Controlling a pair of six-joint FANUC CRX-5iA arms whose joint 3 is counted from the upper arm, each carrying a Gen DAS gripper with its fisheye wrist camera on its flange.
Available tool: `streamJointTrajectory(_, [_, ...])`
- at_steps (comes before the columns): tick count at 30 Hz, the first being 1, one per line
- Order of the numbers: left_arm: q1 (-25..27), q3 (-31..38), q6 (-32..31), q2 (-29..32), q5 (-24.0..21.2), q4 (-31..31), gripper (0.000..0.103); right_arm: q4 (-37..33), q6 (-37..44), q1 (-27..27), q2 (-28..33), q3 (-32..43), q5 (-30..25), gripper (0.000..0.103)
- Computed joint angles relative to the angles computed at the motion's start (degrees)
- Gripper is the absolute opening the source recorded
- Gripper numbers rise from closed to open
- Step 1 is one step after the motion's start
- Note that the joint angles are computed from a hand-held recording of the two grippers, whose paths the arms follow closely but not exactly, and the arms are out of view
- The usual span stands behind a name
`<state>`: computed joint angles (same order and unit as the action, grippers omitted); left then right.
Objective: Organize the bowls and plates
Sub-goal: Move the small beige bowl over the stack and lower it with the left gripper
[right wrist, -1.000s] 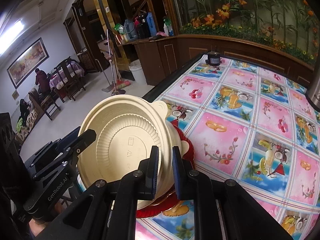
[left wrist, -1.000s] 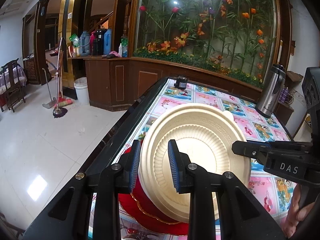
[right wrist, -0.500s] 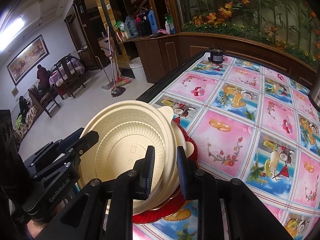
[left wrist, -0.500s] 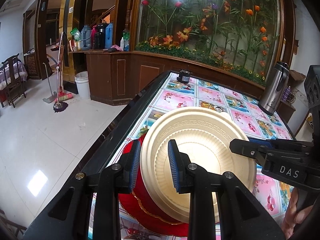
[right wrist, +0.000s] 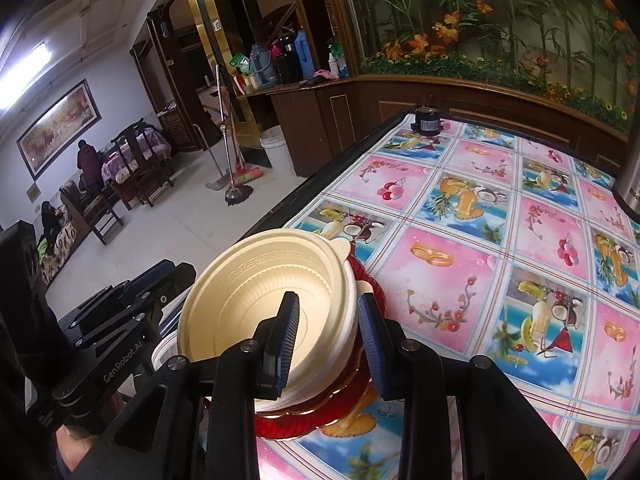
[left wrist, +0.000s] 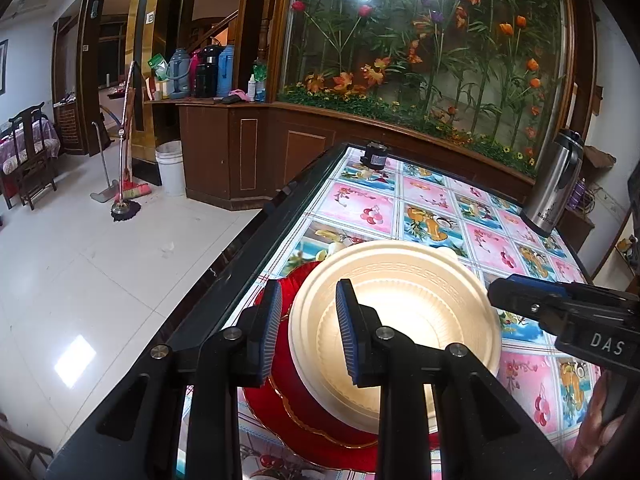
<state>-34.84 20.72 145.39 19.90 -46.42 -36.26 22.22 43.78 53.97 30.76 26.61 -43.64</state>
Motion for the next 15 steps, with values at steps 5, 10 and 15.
streamJointTrajectory(5, [-0.48,-0.47,0.72,-0.29,-0.23,-0.75,0.030,0.71,-2.05,-0.14,-2.28,-4.05,1.91,0.034])
streamJointTrajectory(10, [-2.36,-1.45,5.32,-1.20,-1.29,-5.32,0.052,5.36,-6.73,0.57,-5.90,-11.37,5.91,0.041])
streamJointTrajectory(15, [-5.90,-2.40,10.82,-2.11,-4.34,-12.57,0.056,11.16,-12.84,1.25,-9.33,-18.91,9.13,0.047])
